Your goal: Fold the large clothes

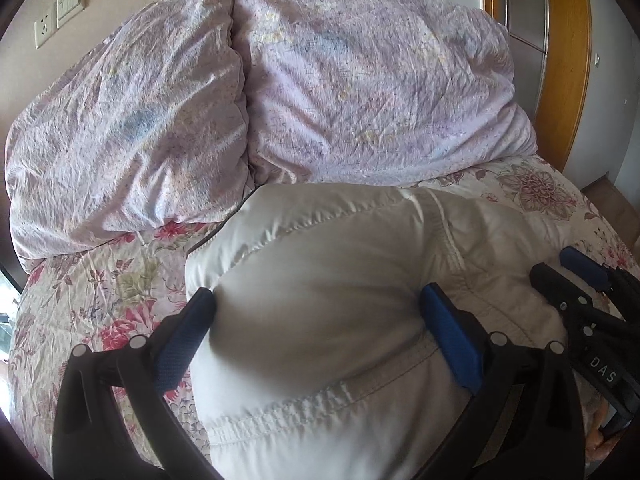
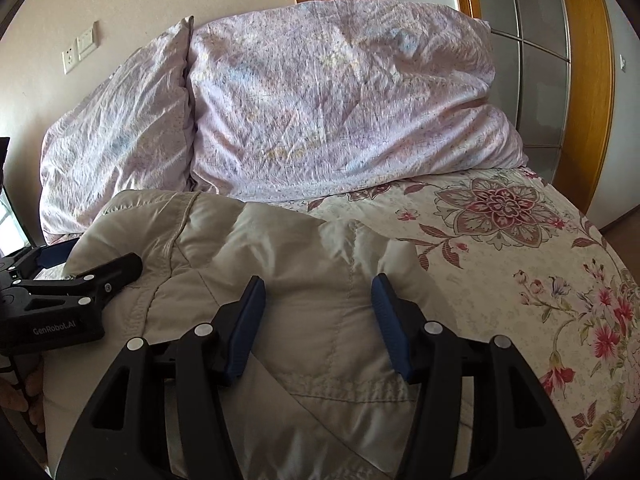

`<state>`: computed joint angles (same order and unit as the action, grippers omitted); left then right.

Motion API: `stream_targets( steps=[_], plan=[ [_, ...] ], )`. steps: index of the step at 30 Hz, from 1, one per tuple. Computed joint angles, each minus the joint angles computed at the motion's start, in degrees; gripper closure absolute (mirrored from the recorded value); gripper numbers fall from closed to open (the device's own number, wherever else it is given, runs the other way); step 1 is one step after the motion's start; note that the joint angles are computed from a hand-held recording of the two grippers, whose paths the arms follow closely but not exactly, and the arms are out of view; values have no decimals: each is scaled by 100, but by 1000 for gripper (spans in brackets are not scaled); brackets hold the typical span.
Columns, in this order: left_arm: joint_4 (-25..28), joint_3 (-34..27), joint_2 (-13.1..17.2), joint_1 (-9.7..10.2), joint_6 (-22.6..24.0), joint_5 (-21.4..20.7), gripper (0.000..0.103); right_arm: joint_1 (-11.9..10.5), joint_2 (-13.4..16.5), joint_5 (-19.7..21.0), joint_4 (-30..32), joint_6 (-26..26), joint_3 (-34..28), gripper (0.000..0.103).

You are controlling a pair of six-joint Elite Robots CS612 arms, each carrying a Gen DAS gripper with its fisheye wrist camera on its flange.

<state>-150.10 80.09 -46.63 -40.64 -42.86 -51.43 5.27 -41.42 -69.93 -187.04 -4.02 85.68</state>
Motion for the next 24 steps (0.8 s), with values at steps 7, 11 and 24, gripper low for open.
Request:
stream_targets(
  steps=[7,11,24],
  plan=[
    [93,-83,95,-1,31,81,2,18,43,-44,183,-3,-68,45],
    [-37,-72,135,26,15,-15,2,3,73,33,270,15,-110,45],
    [-250,-76,214,65,-15,-118,2,-3,111,50,372,69,-178,44]
  ],
)
